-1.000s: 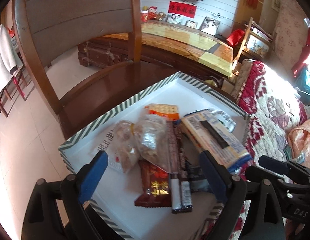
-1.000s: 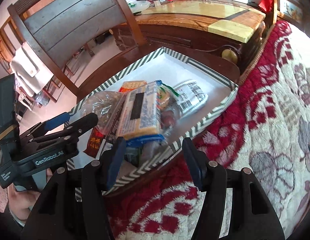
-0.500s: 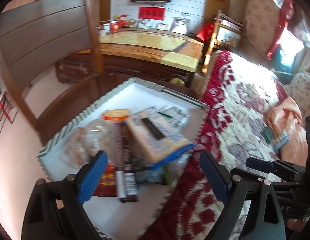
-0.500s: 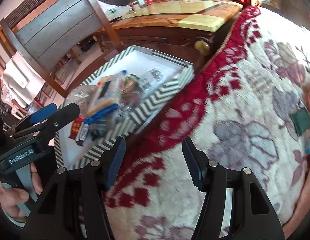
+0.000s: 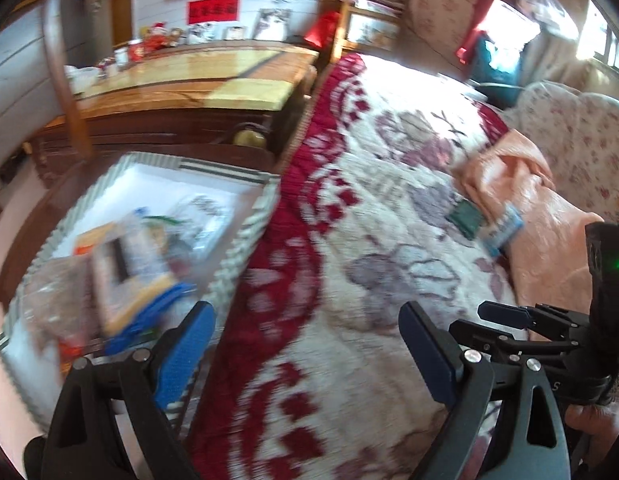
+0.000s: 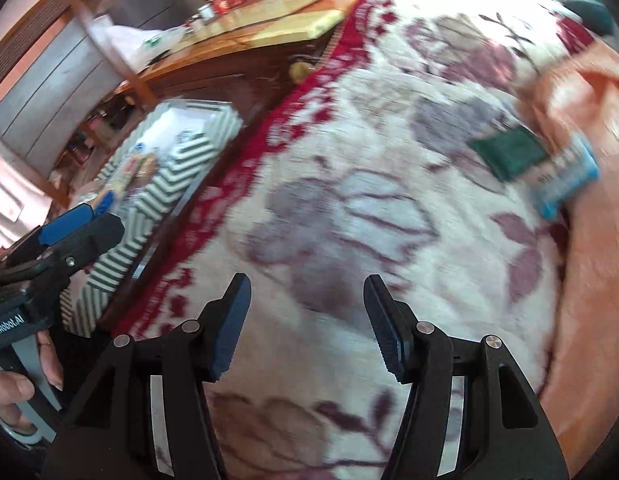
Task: Organize snacks
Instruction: 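Move both grippers back over the green and blue packets on the bedspread, then grasp the green packet with the left gripper while the right gripper grasps the blue-edged white packet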
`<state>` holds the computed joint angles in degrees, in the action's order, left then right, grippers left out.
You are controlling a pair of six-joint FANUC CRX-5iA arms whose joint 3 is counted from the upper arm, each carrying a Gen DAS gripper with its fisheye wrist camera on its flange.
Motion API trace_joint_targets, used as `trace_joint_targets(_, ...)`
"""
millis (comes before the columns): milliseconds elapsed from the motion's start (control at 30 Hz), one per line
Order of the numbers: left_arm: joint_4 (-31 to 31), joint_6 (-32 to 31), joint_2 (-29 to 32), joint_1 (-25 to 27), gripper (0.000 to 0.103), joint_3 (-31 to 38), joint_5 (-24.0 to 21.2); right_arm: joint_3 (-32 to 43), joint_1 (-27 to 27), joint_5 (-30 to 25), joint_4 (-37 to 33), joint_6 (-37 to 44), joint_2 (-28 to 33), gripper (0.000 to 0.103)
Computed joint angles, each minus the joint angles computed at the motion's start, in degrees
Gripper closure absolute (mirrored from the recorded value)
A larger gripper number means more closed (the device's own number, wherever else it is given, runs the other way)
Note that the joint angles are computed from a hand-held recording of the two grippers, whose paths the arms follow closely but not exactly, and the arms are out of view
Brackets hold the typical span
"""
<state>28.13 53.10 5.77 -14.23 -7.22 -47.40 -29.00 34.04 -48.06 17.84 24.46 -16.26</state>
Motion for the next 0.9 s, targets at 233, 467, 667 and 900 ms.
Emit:
trace_joint_targets(233, 2.1, -2.7, 6.5, -5.7, 0.009, 6.4, -3.3, -5.3, -3.8, -4.6, 2.7, -5.7, -6.9, 0.044)
trace_joint_targets(467, 1.4, -2.8, 16.7, -12.1, 0.009, 17.9, -6.5, -8.5, -6.9, -7.5, 4.7, -8.7, -12.7, 0.044)
trace_joint_targets(667, 0.7, -2.9, 26.1, -16.1, 0.009, 30.0, -11.8, -10.2, -8.4, -6.6, 4.0, -8.8, -14.8, 0.044)
trace_joint_targets(900, -5.4, 1.0, 37.0, -20.0, 0.009, 46.5, -20.7, -10.6, -9.4, -5.1, 2.7, -7.9, -15.3, 0.044)
